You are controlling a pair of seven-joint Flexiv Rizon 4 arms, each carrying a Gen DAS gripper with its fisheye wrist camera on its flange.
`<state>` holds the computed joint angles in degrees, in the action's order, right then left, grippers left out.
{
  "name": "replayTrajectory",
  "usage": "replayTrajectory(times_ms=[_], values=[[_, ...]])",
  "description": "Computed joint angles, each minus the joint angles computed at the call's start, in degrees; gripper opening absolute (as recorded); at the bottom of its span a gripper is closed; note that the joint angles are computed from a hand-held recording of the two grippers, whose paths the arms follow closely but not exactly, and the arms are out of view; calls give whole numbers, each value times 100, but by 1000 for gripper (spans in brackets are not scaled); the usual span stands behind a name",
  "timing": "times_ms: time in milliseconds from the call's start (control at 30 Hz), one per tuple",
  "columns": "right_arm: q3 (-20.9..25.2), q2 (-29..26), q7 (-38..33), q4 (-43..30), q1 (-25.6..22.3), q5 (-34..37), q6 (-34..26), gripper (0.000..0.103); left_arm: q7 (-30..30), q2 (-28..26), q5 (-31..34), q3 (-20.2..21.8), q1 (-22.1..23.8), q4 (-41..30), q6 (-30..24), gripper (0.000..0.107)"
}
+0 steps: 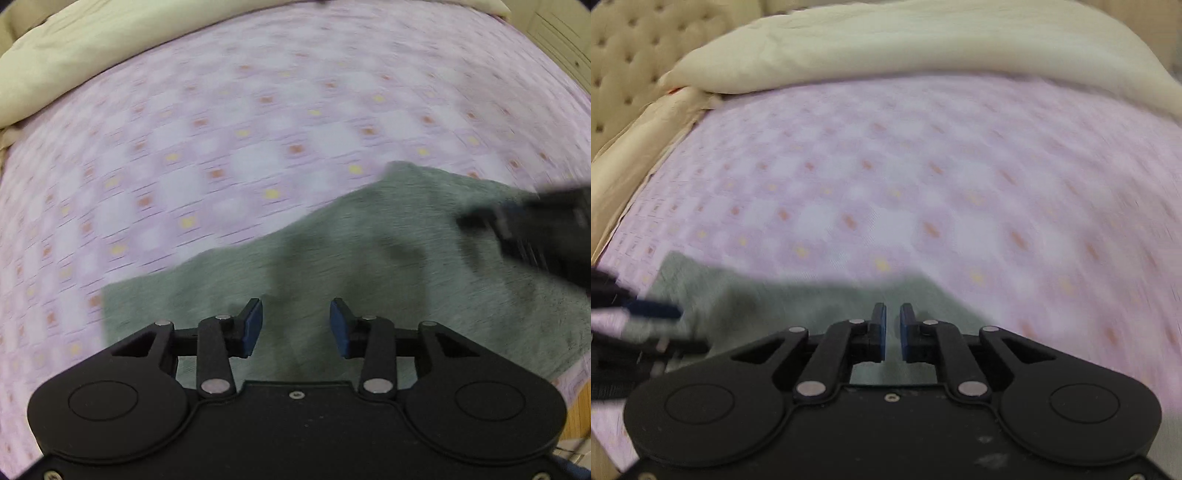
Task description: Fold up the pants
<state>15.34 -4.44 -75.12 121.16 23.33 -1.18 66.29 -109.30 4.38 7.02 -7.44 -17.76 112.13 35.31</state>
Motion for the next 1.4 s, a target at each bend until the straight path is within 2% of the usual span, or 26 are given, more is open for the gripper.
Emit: replayTrajectory(times_ms=[100, 133, 167, 233, 300, 333, 367, 400, 433, 467, 533, 567, 600, 667, 733, 767, 900, 1000, 1133, 1300, 1400], values=[[-66, 489, 111, 546, -175, -156, -601, 9, -100, -353, -69, -82, -59, -72, -58, 52], [-104, 615, 174, 665, -231, -245, -926, 8, -244, -457, 101, -116, -87, -175, -293, 54], [-145, 727, 141, 733, -285, -193, -1202, 2, -346, -543, 258, -129, -122, -255, -481, 54], [-228, 944, -102, 791, -365, 110, -1306, 4, -467, -591, 362, -104, -189, -321, -537, 54], [-263, 1060, -412, 892, -430, -130, -1061, 22, -611, -649, 396, -88, -232, -451, -723, 54], [-265, 1054, -524, 976, -468, -361, -687, 31, -683, -690, 411, -82, -250, -511, -805, 54], [-275, 961, -578, 1023, -503, -621, -222, 44, -740, -741, 442, -80, -270, -577, -877, 54], [-312, 858, -671, 1088, -547, -826, 264, 45, -793, -796, 484, -82, -292, -666, -986, 55], [-306, 709, -976, 1027, -585, -773, 588, 45, -845, -856, 527, -86, -318, -765, -1100, 54], [-419, 520, -1583, 779, -464, -348, 584, 45, -905, -917, 574, -89, -347, -871, -1229, 54], [-385, 157, -3069, 9, -421, 1001, -122, 45, -981, -1056, 645, -80, -403, -1046, -1362, 54], [-342, 4, -3582, -345, -493, 1467, -612, 45, -1015, -1084, 665, -65, -430, -1102, -1415, 53], [-319, -144, -3837, -572, -551, 1644, -927, 45, -1065, -1093, 677, -49, -455, -1146, -1453, 53], [-264, -294, -3937, -573, -576, 1530, -942, 44, -1201, -1077, 708, -26, -498, -1254, -1608, 53], [-166, -300, -4444, -720, -771, 1955, -1131, 8, -1380, -1012, 743, -17, -535, -1343, -1720, 53], [-143, -267, -4603, -737, -820, 2073, -1177, 5, -1468, -1003, 746, -28, -548, -1420, -1745, 53], [-68, 146, -5714, -475, -921, 2572, -1074, 4, -1592, -1129, 671, -38, -542, -1664, -1578, 53], [-68, 482, -6253, -201, -780, 2725, -1032, 4, -1557, -1289, 533, -51, -565, -1803, -1216, 53], [-97, 688, -6578, 204, -522, 2453, -555, 4, -1485, -1616, 188, -29, -576, -2001, -772, 53], [-171, 902, -6817, 568, -306, 2248, -44, 4, -1511, -2000, -127, 35, -633, -2336, -757, 53], [-221, 965, -7059, 694, -177, 2255, 65, 4, -1487, -2104, -323, 57, -657, -2423, -708, 53]])
